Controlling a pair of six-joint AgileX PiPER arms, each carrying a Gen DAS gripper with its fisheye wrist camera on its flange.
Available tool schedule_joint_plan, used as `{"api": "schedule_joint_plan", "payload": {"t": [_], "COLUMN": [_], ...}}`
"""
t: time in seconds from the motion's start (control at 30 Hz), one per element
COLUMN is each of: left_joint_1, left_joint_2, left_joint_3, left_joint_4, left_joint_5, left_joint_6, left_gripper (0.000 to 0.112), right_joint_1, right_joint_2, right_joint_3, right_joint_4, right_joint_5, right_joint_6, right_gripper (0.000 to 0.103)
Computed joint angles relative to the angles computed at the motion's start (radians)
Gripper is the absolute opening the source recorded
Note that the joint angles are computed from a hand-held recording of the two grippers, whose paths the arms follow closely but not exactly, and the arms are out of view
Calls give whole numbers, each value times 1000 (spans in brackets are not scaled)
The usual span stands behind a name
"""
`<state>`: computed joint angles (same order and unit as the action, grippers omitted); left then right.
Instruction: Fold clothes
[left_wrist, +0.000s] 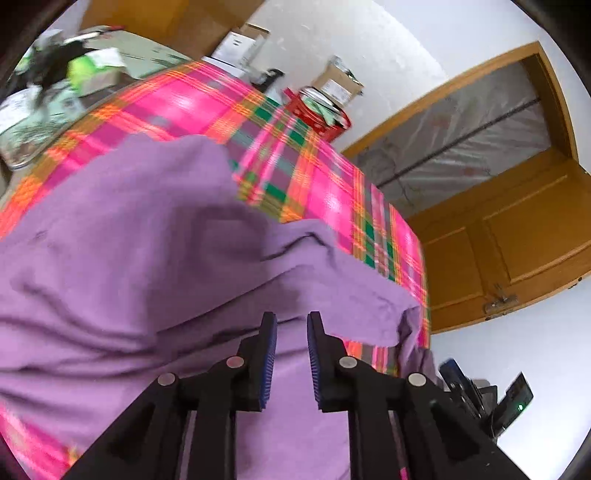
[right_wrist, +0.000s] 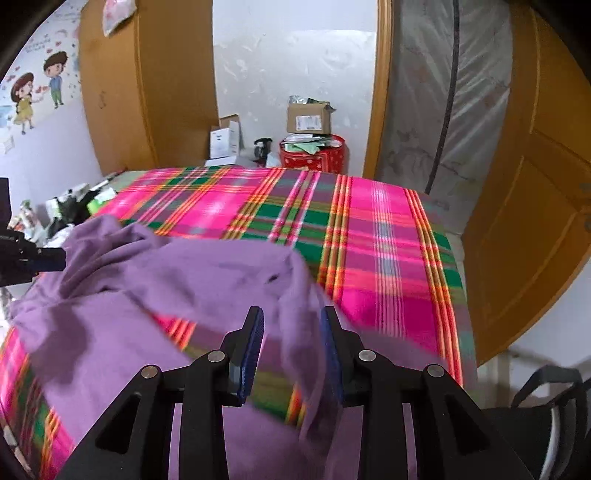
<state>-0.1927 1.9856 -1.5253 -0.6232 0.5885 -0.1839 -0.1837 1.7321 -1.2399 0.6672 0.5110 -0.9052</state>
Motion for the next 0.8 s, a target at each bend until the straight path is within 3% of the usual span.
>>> {"api": "schedule_joint_plan", "payload": {"t": [0.17,0.3,0.57,0.67,0.8], "left_joint_1": [38,89,164,191,210], "left_joint_2": [-182,-266,-369,-385,-395], "left_joint_3": [277,446,698,757,812], "left_joint_4": [-16,-147,-495,-562,-668], "left_joint_5": [-97,-129,-200,-212,-226], "left_joint_6": [45,169,475,533,622], "left_gripper": [18,18,18,19,19], "right_joint_1": [-55,-74,-117,-124,-122], "right_joint_2": [-171,-251,-297,-346,-404], "right_joint_3": [235,379,551,607,675], "right_joint_4": [203,306,419,425,402], "right_joint_5": [6,25,70,94,104], "right_joint_6": [-191,-311,-370,-376,-359], "right_gripper": [34,35,36,50,51]}}
